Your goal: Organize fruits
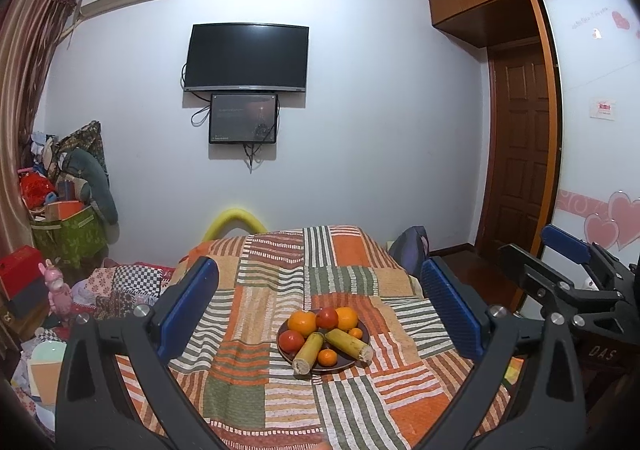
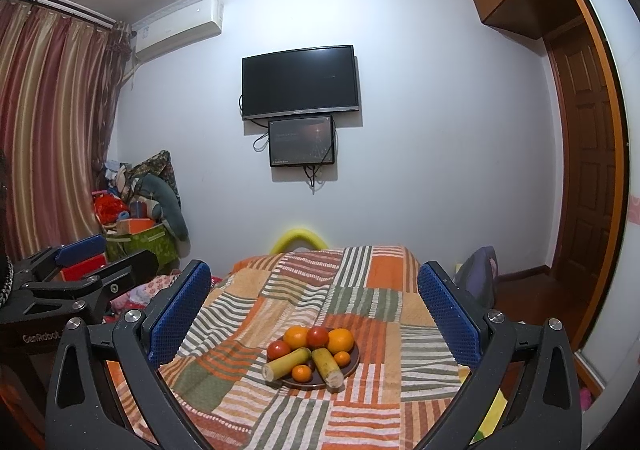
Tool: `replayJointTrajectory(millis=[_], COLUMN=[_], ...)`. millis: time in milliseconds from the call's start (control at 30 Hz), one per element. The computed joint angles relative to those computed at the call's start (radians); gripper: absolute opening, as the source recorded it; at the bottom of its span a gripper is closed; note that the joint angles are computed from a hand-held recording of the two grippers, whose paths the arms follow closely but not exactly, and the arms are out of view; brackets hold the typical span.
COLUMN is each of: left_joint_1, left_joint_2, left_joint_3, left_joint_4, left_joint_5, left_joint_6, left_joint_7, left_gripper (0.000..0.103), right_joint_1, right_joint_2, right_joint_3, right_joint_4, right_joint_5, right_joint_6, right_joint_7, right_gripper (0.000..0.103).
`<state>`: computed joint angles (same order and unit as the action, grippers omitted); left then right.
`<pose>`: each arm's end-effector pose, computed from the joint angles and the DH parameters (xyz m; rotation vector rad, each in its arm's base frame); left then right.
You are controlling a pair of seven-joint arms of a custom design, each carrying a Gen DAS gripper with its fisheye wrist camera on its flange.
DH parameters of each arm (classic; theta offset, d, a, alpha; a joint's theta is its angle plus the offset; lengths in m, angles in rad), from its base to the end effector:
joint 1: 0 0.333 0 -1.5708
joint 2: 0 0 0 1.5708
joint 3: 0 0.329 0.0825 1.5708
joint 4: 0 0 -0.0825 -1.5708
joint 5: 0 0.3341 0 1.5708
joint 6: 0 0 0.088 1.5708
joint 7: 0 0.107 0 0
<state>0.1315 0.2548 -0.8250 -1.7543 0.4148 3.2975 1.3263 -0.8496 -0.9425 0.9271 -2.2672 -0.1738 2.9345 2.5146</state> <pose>0.4796 -0.3607 0.6612 -0.8553 1.9468 -1.6176 0.3616 0.2366 0.6682 -1.0542 1.5974 -1.3408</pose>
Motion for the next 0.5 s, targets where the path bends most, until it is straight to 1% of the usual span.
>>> replayJointTrajectory(millis=[133, 200, 267, 433, 500], left_joint_1=[0.005, 0.030, 0.042, 0.042, 0.048], left_joint_2=[-0.004, 0.004, 0.007, 0.005, 0.008], left_joint_3=[-0.004, -0.035, -0.049, -0.049, -0.058], left_joint_4=[-0.004, 0.000, -0.002, -0.003, -0.003], left_joint_5=[0.007, 0.010, 0.008, 0.001, -0.002], left_joint_6=[0.005, -0.004, -0.007, -0.008, -0.011], left_joint_7=[-0.002, 0.000, 0.004, 0.010, 0.014], left_gripper=[0.103, 0.103, 0.103, 0.103, 0.103], right_joint_1=[0.001, -0.001, -0.001, -0.001, -0.001], right_joint_2=[0.003, 0.003, 0.003, 0.003, 0.003], right_joint_3=[-0.003, -0.002, -0.002, -0.001, -0.002], right_joint_4=[0.001, 0.000, 0.000, 0.000, 0.000], right_joint_5=[-0.002, -0.002, -0.002, -0.002, -0.002], right_joint_6=[0.003, 0.004, 0.003, 0.004, 0.003], right_joint_7=[-0.001, 0.001, 0.001, 0.001, 0.001], right_gripper=[0.103, 0.103, 0.103, 0.103, 0.103])
